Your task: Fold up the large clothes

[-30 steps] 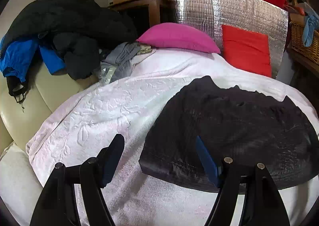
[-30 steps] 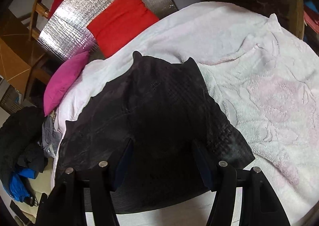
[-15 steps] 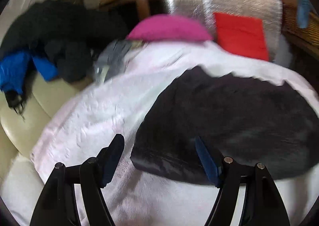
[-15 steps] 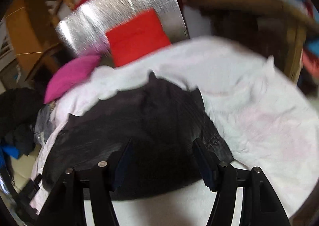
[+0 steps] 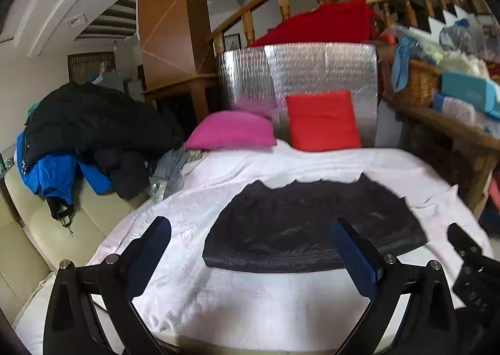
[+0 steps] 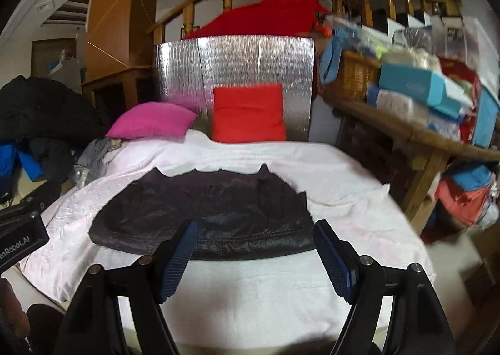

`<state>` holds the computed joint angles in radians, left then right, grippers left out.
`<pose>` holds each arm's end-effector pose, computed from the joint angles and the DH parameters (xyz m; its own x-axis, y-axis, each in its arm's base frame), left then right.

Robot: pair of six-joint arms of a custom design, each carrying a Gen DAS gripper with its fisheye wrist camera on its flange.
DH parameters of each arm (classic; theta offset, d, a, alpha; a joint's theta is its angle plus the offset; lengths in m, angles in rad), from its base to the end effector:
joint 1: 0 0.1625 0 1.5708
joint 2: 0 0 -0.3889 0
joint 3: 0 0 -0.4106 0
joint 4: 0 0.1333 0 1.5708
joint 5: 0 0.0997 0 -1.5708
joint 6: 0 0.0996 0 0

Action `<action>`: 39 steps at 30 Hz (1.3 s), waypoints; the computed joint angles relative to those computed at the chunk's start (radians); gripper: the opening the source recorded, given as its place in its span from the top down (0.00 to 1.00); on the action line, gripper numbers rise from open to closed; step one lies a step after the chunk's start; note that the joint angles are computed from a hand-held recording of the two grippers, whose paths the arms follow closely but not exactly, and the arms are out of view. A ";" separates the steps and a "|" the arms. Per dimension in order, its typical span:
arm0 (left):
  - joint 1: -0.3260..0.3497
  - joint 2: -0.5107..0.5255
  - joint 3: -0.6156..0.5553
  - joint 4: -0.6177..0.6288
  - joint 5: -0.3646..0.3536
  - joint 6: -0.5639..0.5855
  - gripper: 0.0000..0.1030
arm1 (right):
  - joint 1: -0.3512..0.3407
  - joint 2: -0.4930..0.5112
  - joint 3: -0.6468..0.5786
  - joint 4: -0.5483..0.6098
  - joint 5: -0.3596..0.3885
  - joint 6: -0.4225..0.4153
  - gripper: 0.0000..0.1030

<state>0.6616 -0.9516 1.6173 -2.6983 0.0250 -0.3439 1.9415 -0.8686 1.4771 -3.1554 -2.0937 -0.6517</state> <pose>-0.3594 -0.5750 0.2723 -0.5546 -0.4616 -0.6923 0.5517 0.4189 -0.7212 0.3371 -0.6366 0.2589 -0.6381 -0.2597 0.7249 -0.7421 0.4587 -0.4889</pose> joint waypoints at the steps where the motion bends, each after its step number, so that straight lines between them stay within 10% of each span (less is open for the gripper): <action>1: -0.018 -0.021 0.018 0.042 0.011 -0.049 0.02 | 0.003 -0.018 0.021 -0.008 0.007 0.001 0.23; 6: -0.078 -0.106 0.076 0.292 0.067 -0.304 0.02 | 0.035 -0.057 0.061 -0.039 -0.008 -0.012 0.23; 28: -0.111 -0.089 0.109 -0.023 0.107 -0.071 0.01 | 0.079 -0.080 0.093 -0.041 0.000 0.033 0.23; 39: -0.115 -0.150 0.154 0.087 0.092 -0.193 0.01 | 0.084 -0.070 0.085 -0.038 -0.005 0.034 0.23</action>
<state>0.5464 -1.1013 1.7714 -2.6110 0.1165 -0.5368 2.0252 -0.9391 1.5617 -3.1935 -2.0988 -0.6177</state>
